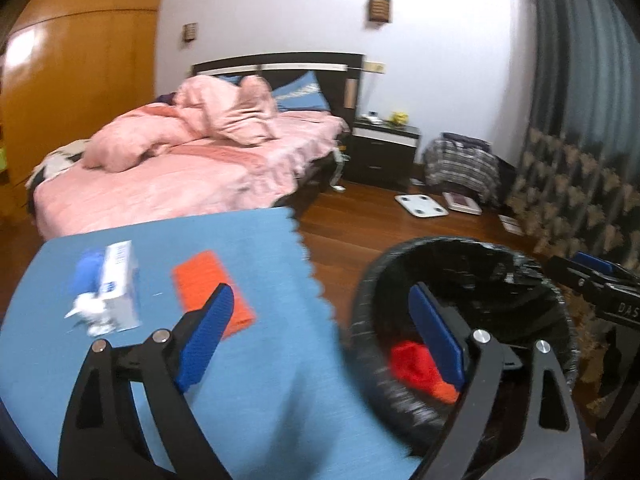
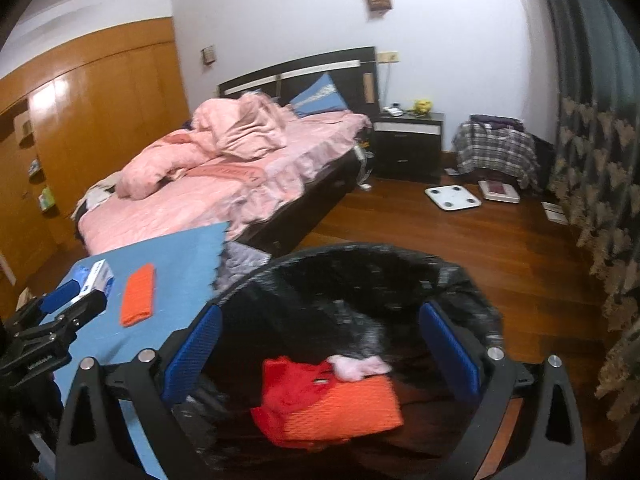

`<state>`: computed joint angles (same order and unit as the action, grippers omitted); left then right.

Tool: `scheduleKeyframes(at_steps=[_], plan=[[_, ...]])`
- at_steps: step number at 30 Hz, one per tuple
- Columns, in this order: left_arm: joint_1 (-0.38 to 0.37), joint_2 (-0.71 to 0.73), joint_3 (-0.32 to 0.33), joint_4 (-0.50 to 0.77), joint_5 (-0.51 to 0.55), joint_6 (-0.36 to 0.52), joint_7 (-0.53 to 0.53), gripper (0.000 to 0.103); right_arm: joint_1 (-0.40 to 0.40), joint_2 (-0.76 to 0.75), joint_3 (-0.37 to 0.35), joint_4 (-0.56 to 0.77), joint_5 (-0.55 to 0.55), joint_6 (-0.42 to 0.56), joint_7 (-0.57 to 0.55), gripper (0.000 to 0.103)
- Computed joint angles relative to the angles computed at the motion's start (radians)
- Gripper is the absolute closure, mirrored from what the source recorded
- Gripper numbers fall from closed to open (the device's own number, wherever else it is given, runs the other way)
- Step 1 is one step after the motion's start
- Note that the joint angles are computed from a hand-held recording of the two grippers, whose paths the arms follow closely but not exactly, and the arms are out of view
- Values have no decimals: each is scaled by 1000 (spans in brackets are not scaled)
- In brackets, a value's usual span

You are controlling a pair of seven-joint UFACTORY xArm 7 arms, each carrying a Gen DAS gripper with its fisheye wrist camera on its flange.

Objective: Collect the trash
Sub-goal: 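Move both open grippers back over the table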

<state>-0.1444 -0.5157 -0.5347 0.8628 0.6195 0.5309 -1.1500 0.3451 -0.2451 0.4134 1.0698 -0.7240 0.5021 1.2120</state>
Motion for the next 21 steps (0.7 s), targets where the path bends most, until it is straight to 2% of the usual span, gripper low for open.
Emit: scheduleKeyframes(at_steps=[3, 8, 13, 21], plan=[[-13, -83, 39, -64, -31, 41, 14, 16, 16, 72, 26, 70, -37, 0, 14, 6], [-7, -226, 80, -163, -84, 103, 57, 16, 98, 213, 24, 209, -120, 21, 33, 6], [16, -353, 116, -252, -142, 154, 99, 16, 200, 366, 0, 369, -179, 43, 21, 6], [71, -461, 156, -347, -199, 176, 168, 16, 356, 606, -70, 640, -175, 86, -55, 6]])
